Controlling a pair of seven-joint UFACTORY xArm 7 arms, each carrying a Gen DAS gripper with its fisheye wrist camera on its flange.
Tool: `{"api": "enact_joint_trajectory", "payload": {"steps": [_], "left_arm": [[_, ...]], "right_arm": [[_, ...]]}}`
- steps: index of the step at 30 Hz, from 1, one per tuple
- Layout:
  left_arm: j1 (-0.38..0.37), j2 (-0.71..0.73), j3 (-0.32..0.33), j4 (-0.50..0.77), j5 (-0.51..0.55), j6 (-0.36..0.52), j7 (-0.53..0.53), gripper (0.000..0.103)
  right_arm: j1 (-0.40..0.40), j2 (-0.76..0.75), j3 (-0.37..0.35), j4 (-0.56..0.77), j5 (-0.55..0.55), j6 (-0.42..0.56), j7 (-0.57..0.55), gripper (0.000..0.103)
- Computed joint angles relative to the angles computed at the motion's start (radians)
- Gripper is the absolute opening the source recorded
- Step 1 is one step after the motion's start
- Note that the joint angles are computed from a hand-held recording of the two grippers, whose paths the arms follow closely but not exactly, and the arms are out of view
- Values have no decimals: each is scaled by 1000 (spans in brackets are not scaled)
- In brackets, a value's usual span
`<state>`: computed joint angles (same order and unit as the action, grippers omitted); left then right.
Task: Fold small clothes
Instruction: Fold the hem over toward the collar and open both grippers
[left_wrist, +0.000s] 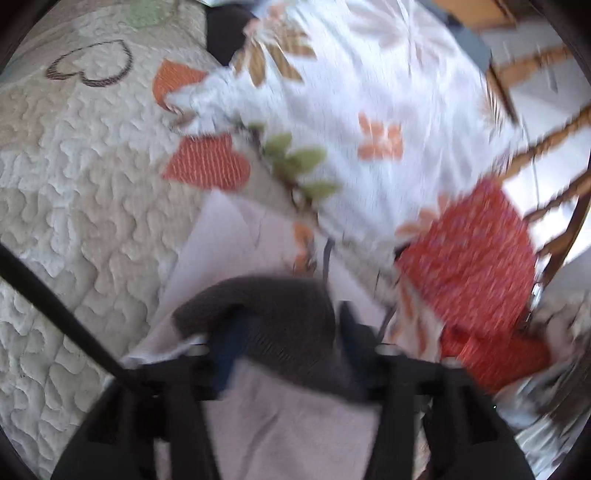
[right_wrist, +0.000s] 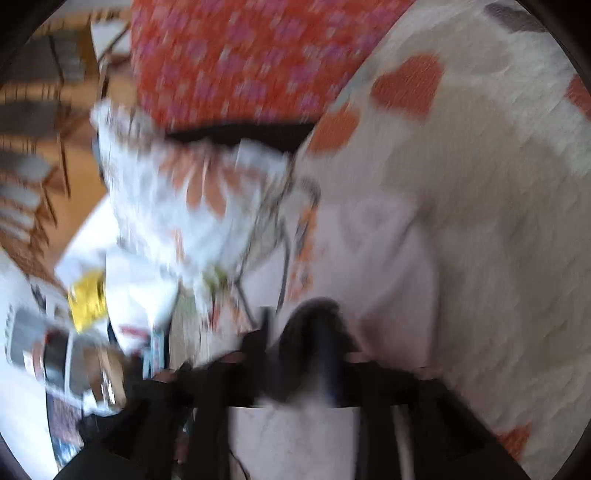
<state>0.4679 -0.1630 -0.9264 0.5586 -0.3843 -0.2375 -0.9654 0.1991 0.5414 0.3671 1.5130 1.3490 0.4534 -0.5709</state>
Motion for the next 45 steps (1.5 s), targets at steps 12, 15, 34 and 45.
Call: {"api": "enact_joint_trajectory", "payload": {"steps": [12, 15, 34, 45], "left_arm": [[77, -196, -58, 42, 165, 343, -97, 67], [32, -238, -21, 35, 207, 427, -105, 68], [-338, -368, 315, -121, 291, 615, -207, 70], [-394, -327, 357, -76, 492, 702, -306, 71]], "right_arm": [[115, -64, -80, -56, -349, -128, 228, 62], [167, -90, -120, -93, -527, -141, 313, 62], [226, -224, -263, -280, -1208, 54, 857, 6], [111, -296, -128, -361, -1091, -100, 742, 30]]}}
